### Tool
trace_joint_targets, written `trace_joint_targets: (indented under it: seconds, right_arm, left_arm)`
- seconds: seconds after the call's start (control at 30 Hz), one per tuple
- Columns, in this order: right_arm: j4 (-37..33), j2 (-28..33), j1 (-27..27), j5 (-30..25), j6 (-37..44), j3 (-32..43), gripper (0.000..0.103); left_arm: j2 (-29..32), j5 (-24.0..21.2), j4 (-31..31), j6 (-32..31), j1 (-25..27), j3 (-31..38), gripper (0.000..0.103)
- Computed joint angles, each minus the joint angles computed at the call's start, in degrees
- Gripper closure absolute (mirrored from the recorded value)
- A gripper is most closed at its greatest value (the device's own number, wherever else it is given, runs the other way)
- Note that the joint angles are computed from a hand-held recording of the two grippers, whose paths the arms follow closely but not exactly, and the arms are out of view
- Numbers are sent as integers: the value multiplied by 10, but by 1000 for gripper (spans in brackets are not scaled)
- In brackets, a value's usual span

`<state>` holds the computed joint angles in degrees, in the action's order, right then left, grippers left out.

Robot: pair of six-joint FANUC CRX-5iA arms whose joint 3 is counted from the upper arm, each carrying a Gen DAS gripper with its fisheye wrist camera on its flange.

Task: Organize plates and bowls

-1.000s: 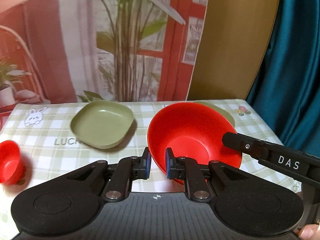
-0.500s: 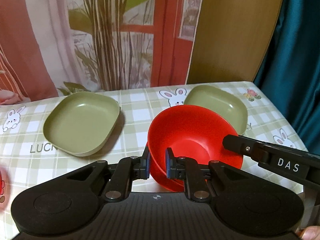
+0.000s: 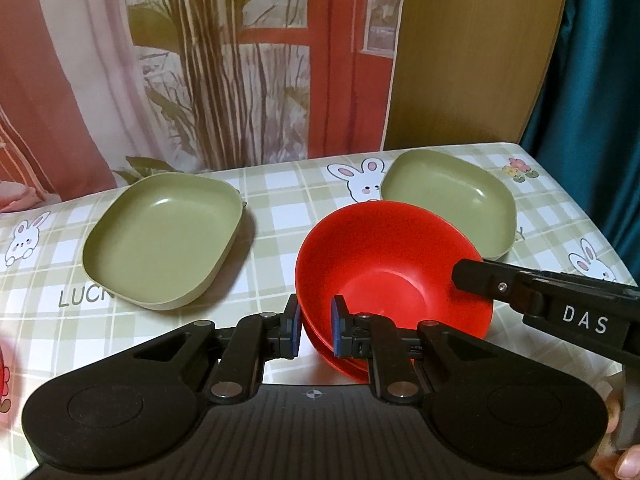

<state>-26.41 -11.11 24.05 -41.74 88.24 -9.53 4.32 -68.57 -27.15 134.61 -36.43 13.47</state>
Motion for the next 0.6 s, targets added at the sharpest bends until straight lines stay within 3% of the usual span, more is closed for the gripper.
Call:
trace_joint_targets:
  seconds: [0.27,0.4,0.6]
  right_arm:
    - [31,-1,11,10,-19,-9,92]
    - [54,-5,18,17,-33,-16,91]
    - [111,-29,38,45,-64,-39,84]
  left_arm:
    - [5,-10,0,3,3,4,86]
    - [2,-9,-3,7,4,0,70]
    - [-15,1,-3,26,4,-10,61]
